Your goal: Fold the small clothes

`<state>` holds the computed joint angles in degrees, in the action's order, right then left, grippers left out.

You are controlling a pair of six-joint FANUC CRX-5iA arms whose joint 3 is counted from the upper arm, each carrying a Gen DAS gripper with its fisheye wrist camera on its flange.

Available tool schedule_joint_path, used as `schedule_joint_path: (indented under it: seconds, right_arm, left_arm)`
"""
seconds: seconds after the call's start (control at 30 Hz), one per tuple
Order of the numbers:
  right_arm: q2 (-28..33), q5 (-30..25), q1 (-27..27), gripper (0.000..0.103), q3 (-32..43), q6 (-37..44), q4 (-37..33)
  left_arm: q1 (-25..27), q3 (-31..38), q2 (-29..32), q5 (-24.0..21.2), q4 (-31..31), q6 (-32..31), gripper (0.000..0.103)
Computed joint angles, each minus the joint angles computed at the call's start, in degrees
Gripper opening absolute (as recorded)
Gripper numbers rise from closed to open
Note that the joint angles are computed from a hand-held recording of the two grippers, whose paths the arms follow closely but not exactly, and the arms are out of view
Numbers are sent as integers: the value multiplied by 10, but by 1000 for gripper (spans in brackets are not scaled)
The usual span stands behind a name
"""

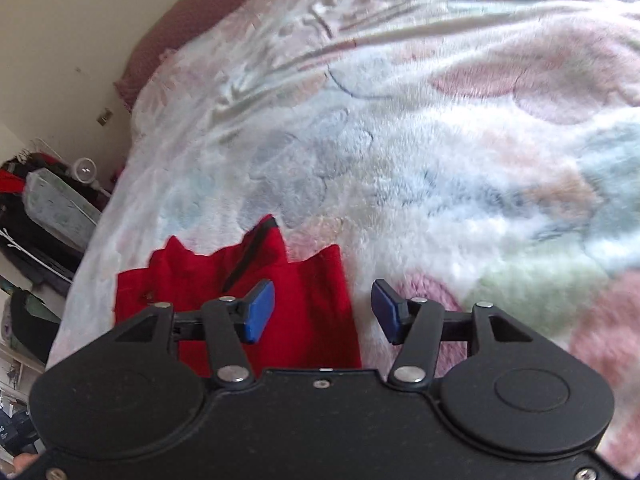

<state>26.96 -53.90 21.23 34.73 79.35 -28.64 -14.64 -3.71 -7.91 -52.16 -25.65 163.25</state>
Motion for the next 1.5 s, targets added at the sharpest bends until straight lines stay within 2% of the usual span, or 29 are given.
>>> schedule_joint_path:
  seconds: [0.1, 0.2, 0.33, 0.37, 0.4, 0.43, 0.47, 0.53, 0.67, 0.73, 0.8, 0.9, 0.93, 0.97, 1.0, 1.03, 1.07, 1.13, 1.17, 1.2, 1.33, 1.4, 1.5]
  right_arm:
    - [21, -5, 5, 56, 22, -6, 7]
    - [16, -2, 1, 56, 15, 6, -9]
    - [21, -6, -4, 55, 22, 9, -22]
    - [21, -7, -4, 51, 23, 12, -24]
    - [21, -9, -3, 39, 24, 15, -22]
    - [22, -8, 0, 28, 24, 17, -13]
    - [21, -7, 5, 5, 22, 18, 3]
    - [11, 7, 10, 5, 8, 22, 18]
    - [-27, 70, -1, 5, -32, 53, -29]
    - [-32, 79, -9, 5, -28, 81, -65]
    - [-24, 72, -9, 5, -9, 101, -78]
    - [13, 55, 14, 5, 38, 75, -22]
    - [27, 46, 24, 5, 51, 62, 8]
    - [47, 29, 38, 7, 68, 35, 56]
    - [67, 2, 45, 11, 87, 12, 85]
    - [84, -27, 52, 11, 105, -19, 114]
    - [84, -30, 53, 11, 101, -33, 120]
    - [47, 10, 43, 23, 49, -28, 87]
    - [24, 19, 33, 34, 24, -11, 59]
    - [-3, 30, 21, 38, -5, 20, 25]
    - [-108, 11, -17, 38, -113, 146, -43]
    - [-150, -10, -28, 38, -156, 205, -46]
    - [-184, -43, -31, 38, -191, 273, -25]
  left_arm:
    - [12, -15, -4, 32, 17, -8, 34]
    - [11, -10, 4, 33, 19, -21, 34]
    - [4, 1, 13, 21, 15, -30, 27]
    - [0, 4, 14, 17, 10, -29, 12]
    - [-2, 7, 15, 13, 8, -34, 6]
    - [-7, 13, 17, 3, 0, -32, 5]
    - [-14, 15, 15, 2, -14, -23, 3]
    - [-32, 13, 2, 3, -49, 12, 3]
    - [-69, 1, -42, 4, -110, 109, 3]
    - [-84, -1, -57, -4, -130, 118, 3]
    - [-80, 2, -59, -20, -124, 106, 3]
    - [-30, -18, -56, -5, -55, 66, 5]
    - [-14, -26, -53, 3, -30, 57, 12]
    - [2, -29, -45, -2, 1, 41, 36]
    - [20, -27, -34, -19, 42, 17, 43]
    - [30, -29, -32, -28, 71, 2, 41]
    - [29, -38, -43, -20, 78, 0, 41]
    - [9, -58, -74, -7, 75, -10, 42]
    - [-9, -58, -85, -18, 65, -4, 41]
    - [-33, -58, -96, -33, 50, 13, 41]
    - [-144, -69, -130, -73, -7, 137, 41]
    - [-199, -65, -128, -96, -44, 203, 41]
    - [-231, -69, -117, -104, -48, 246, 41]
